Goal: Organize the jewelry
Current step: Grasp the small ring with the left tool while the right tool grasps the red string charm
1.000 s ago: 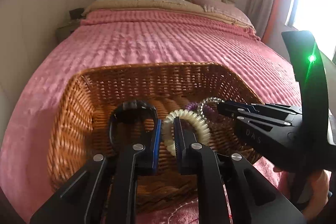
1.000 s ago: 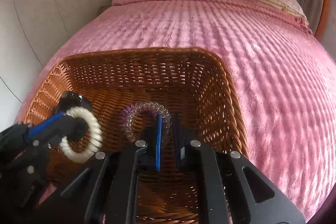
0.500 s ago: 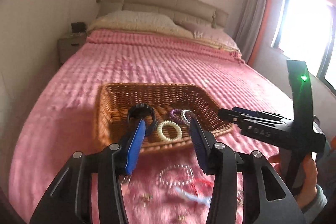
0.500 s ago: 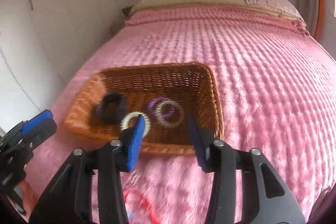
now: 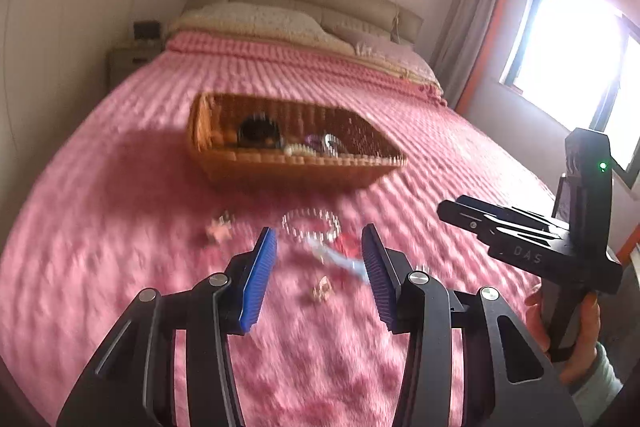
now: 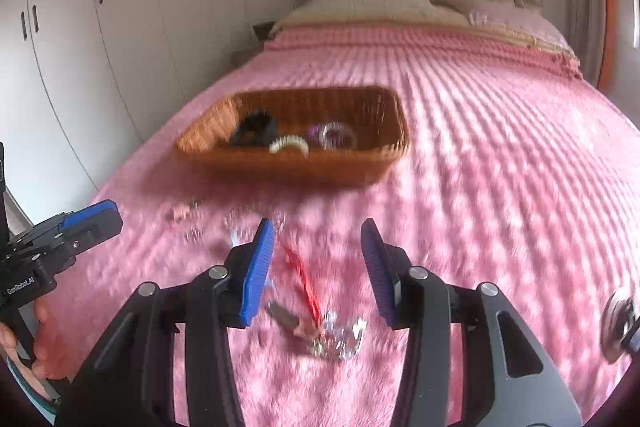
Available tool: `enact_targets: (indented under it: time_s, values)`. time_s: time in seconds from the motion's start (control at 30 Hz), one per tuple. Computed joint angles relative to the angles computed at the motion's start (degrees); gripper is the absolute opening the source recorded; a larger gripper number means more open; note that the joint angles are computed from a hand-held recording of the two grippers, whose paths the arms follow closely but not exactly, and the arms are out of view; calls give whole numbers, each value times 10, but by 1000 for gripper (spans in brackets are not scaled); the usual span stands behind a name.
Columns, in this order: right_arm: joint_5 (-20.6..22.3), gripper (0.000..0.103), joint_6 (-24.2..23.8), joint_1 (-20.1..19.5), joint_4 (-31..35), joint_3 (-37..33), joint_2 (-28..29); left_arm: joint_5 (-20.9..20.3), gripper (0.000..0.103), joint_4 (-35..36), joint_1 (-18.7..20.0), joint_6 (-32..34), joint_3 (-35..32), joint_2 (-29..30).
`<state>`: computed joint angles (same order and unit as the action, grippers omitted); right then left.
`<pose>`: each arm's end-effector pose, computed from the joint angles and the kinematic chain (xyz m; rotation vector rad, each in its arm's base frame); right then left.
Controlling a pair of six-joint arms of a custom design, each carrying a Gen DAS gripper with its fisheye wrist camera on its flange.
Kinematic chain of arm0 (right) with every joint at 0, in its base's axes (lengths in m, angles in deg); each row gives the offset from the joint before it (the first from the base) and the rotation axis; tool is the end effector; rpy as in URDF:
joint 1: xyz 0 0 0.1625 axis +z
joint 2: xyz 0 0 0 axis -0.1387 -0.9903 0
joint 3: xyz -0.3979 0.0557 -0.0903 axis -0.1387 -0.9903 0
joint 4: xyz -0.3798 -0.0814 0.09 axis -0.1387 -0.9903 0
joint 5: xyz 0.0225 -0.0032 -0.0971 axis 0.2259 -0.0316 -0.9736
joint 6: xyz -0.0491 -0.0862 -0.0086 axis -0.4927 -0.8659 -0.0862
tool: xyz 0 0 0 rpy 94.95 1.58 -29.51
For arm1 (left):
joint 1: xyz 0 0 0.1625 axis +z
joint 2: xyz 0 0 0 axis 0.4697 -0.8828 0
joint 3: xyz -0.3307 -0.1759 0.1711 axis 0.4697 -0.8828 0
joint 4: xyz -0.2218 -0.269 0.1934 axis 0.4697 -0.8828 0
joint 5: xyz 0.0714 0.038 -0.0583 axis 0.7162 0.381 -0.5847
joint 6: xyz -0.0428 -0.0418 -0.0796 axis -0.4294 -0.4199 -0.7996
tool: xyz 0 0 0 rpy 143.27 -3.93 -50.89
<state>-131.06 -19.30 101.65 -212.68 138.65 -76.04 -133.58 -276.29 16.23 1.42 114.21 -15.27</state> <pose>0.1375 -0.5616 0.2565 0.6110 -2.4004 0.9318 -0.2841 -0.5458 0.0655 0.6612 2.5330 -1.0713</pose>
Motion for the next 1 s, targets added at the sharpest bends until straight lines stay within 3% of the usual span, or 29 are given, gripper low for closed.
enact_targets:
  time_s: [0.13, 0.3, 0.43, 0.6, 0.73, 0.77, 0.83, 1.0]
  values:
    - [-11, 42, -14, -13, 1, -2, 23, -13, 43, 26, 12, -15, 3, 11]
    - [-16, 28, -6, -31, 25, -12, 42, -40, 41, 58, 34, -30, -4, 20]
    - [-8, 28, -10, -33, 22, -10, 41, -53, 41, 67, 38, -20, -11, 23]
    - [-31, 28, -9, -29, 33, -23, 57, -34, 41, 133, 36, -22, -53, 44]
    - [-61, 13, -19, -19, 43, -33, 70, -13, 30, 183, 35, -25, -89, 64]
    - [-73, 12, -26, -14, 36, -34, 75, -6, 12, 192, 35, -25, -97, 69]
    - [-75, 11, -33, -9, 30, -33, 77, 1, 12, 195, 34, -21, -101, 73]
    - [-12, 3, 3, -14, 75, -28, 36, -19, 11, 155, 38, -15, -80, 67]
